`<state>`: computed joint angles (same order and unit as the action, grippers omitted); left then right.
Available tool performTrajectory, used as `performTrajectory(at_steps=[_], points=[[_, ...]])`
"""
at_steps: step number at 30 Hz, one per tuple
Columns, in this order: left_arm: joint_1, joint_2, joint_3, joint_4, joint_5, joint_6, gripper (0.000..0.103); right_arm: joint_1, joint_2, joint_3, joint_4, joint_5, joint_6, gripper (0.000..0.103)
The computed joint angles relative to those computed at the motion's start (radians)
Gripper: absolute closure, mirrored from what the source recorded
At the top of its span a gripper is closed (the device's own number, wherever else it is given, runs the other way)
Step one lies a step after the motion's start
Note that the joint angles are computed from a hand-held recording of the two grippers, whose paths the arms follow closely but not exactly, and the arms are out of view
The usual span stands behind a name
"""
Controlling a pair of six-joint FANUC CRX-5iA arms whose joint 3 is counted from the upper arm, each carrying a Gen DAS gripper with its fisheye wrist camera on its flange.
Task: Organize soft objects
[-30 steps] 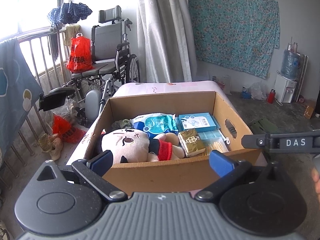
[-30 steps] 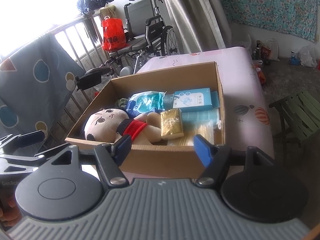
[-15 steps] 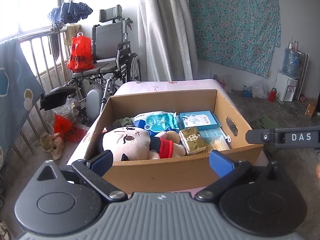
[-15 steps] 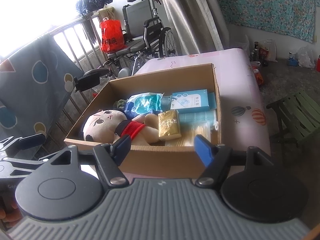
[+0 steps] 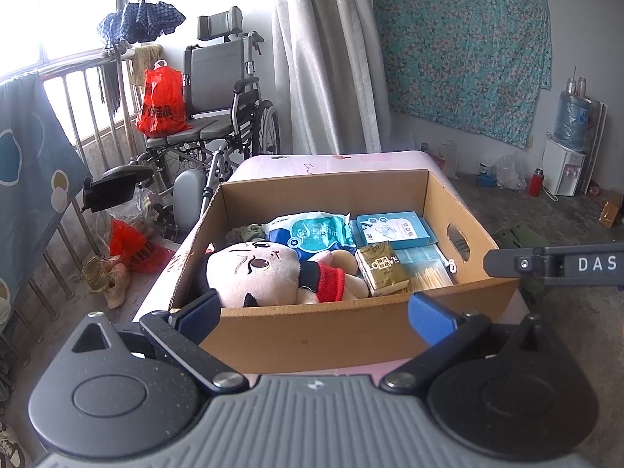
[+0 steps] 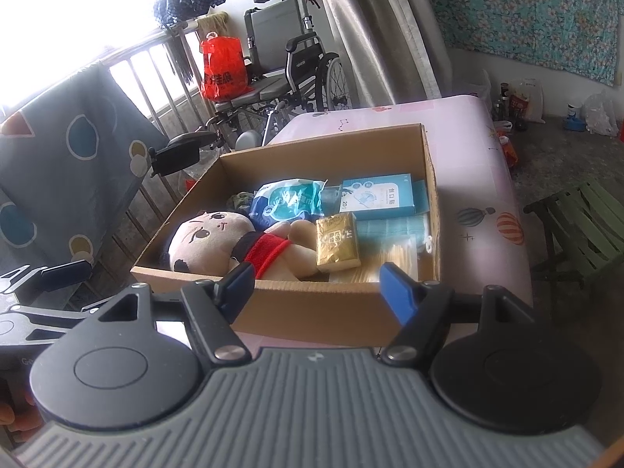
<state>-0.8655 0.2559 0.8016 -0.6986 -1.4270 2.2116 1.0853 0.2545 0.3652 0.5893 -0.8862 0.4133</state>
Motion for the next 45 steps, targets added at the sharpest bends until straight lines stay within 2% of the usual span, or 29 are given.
performTrajectory(at_steps=[45], points=[[-0.002, 0.008, 0.004, 0.004, 0.0, -0.02, 0.0, 0.002, -0.011, -0.01, -0.018, 0.0, 0.009, 0.03]])
